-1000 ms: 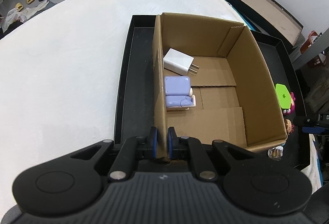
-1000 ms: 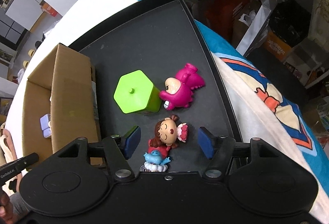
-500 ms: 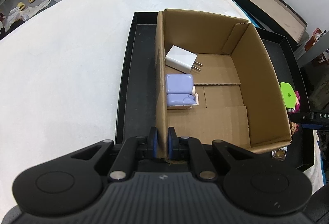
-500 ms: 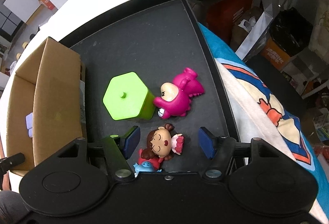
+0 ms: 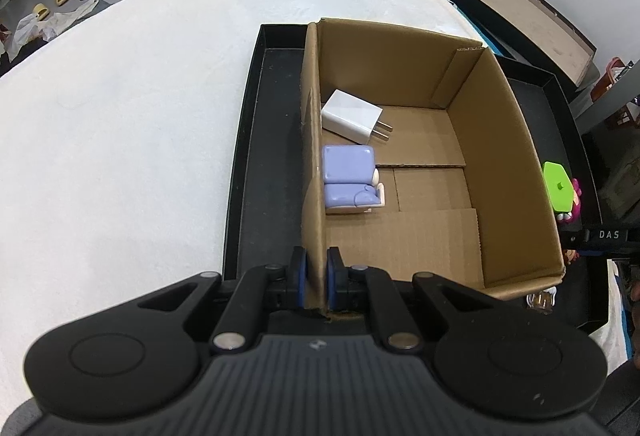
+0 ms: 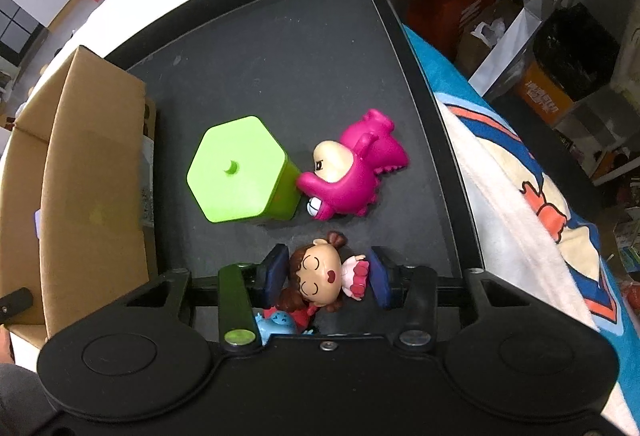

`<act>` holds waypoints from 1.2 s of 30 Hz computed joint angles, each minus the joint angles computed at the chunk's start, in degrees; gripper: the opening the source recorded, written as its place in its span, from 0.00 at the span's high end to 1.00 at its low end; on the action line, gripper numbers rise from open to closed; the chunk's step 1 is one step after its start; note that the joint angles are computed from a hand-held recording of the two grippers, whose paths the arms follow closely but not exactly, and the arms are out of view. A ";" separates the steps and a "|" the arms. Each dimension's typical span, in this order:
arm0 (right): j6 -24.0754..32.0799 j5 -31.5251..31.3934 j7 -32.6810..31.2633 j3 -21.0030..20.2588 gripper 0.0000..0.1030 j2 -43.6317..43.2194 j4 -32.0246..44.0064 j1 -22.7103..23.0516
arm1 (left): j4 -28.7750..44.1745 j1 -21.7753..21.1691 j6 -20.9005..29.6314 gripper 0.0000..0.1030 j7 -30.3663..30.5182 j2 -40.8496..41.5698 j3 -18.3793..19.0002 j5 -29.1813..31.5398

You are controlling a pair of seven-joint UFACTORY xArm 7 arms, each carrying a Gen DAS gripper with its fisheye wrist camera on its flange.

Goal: Organize rigid objects

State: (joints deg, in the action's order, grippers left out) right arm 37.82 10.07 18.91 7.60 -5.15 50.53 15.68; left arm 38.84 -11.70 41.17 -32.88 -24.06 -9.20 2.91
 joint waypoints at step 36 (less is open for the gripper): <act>5.10 -9.78 8.38 2.24 0.58 -1.88 11.57 0.94 | -5.03 -0.89 -6.28 0.88 7.44 -3.33 3.44 -8.20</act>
State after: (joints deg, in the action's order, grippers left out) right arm 42.92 0.29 27.29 9.83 -7.02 62.10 16.62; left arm 33.81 -12.59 34.89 -25.44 -27.39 -5.76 -5.28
